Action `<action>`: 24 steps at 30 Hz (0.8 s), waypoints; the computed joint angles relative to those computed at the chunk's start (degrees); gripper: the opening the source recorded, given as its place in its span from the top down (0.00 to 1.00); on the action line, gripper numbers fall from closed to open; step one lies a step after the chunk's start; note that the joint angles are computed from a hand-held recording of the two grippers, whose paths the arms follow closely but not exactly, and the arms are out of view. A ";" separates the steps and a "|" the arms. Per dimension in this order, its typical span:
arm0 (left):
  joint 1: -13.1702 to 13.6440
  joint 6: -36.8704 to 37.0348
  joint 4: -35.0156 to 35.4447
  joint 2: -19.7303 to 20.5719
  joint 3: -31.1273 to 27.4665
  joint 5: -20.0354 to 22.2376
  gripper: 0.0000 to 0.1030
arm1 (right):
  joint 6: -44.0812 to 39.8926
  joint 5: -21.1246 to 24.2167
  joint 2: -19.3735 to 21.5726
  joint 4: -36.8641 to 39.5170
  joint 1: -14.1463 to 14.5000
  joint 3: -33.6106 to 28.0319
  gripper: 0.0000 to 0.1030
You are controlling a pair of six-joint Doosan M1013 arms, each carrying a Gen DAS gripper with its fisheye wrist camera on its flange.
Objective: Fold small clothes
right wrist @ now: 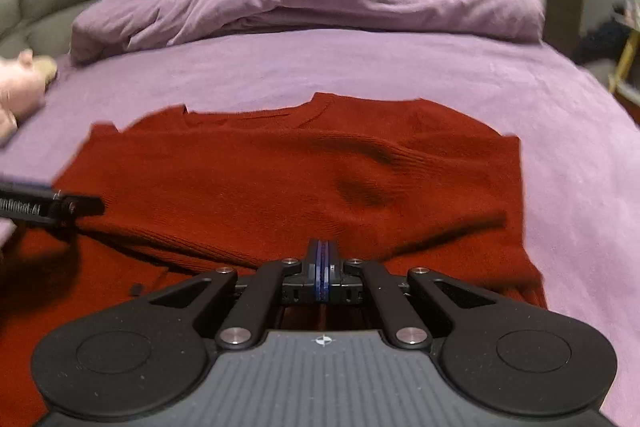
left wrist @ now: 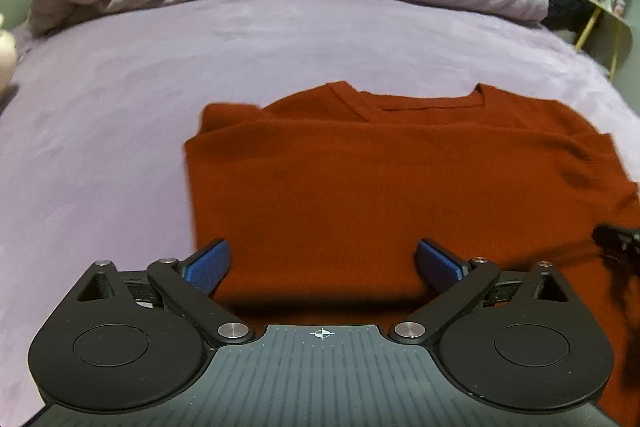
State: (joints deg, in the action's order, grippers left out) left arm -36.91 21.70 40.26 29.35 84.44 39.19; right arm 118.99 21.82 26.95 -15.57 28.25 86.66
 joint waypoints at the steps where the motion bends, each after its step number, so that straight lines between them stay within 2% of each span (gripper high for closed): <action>1: -0.28 0.83 -0.87 -1.37 1.55 -0.18 0.06 | -2.75 1.37 -1.22 5.66 -0.34 0.79 0.96; 2: -0.70 2.19 -2.06 -2.82 3.23 0.34 0.09 | -6.26 2.33 -2.75 11.51 -0.81 2.29 0.93; 4: -1.70 4.11 -5.12 -5.66 6.75 1.83 0.11 | -6.60 -0.27 -7.01 15.52 -1.31 7.84 0.89; 5: -2.31 3.88 -6.24 -7.21 8.85 2.22 0.11 | -4.57 -0.99 -9.44 14.70 -1.35 10.83 0.79; 6: -3.00 3.42 -7.36 -8.71 10.84 2.99 0.11 | 0.19 -0.56 -11.61 10.88 -1.17 13.29 0.70; 8: -4.09 2.19 -10.70 -11.26 14.03 4.69 0.11 | 11.11 1.87 -16.00 0.94 -0.47 17.71 0.67; 9: -4.60 -0.04 -11.47 -12.87 16.20 3.56 0.11 | 16.46 3.80 -18.02 -3.93 -0.01 19.53 0.65; 10: -5.06 -2.65 -12.06 -14.36 18.13 2.13 0.11 | 19.18 5.22 -19.60 -5.79 0.13 20.90 0.66; 12: -5.82 -5.69 -14.04 -16.15 20.22 1.87 0.11 | 17.54 3.31 -22.89 -0.52 -0.92 24.28 0.65; 13: -6.23 -6.52 -14.51 -16.58 20.57 2.93 0.12 | 16.71 4.19 -23.57 1.13 -0.98 24.71 0.65; 15: -7.31 -9.02 -13.20 -17.55 21.62 3.45 0.13 | 17.56 8.54 -23.84 -1.67 -0.25 24.09 0.65; 16: -7.52 -9.28 -13.40 -18.07 22.19 2.58 0.14 | 17.07 7.91 -24.21 -1.18 -0.41 24.39 0.65; 19: -7.12 -7.20 -15.93 -19.08 23.76 -2.11 0.15 | 9.75 6.02 -24.59 9.89 -2.52 24.96 0.64; 21: -7.06 -8.08 -15.96 -18.94 23.81 -2.67 0.20 | 6.18 4.79 -24.34 15.34 -3.43 25.39 0.65; 22: -7.02 -8.86 -16.03 -18.99 23.89 -2.88 0.21 | 4.54 4.24 -24.21 18.04 -3.88 25.60 0.68; 24: -6.88 -8.88 -17.22 -19.49 24.36 -4.10 0.29 | 5.63 3.62 -24.22 19.17 -3.85 25.95 0.83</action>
State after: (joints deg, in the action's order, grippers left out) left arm -43.79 12.82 23.04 9.86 108.80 35.09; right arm 124.62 25.44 2.72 3.59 24.40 112.61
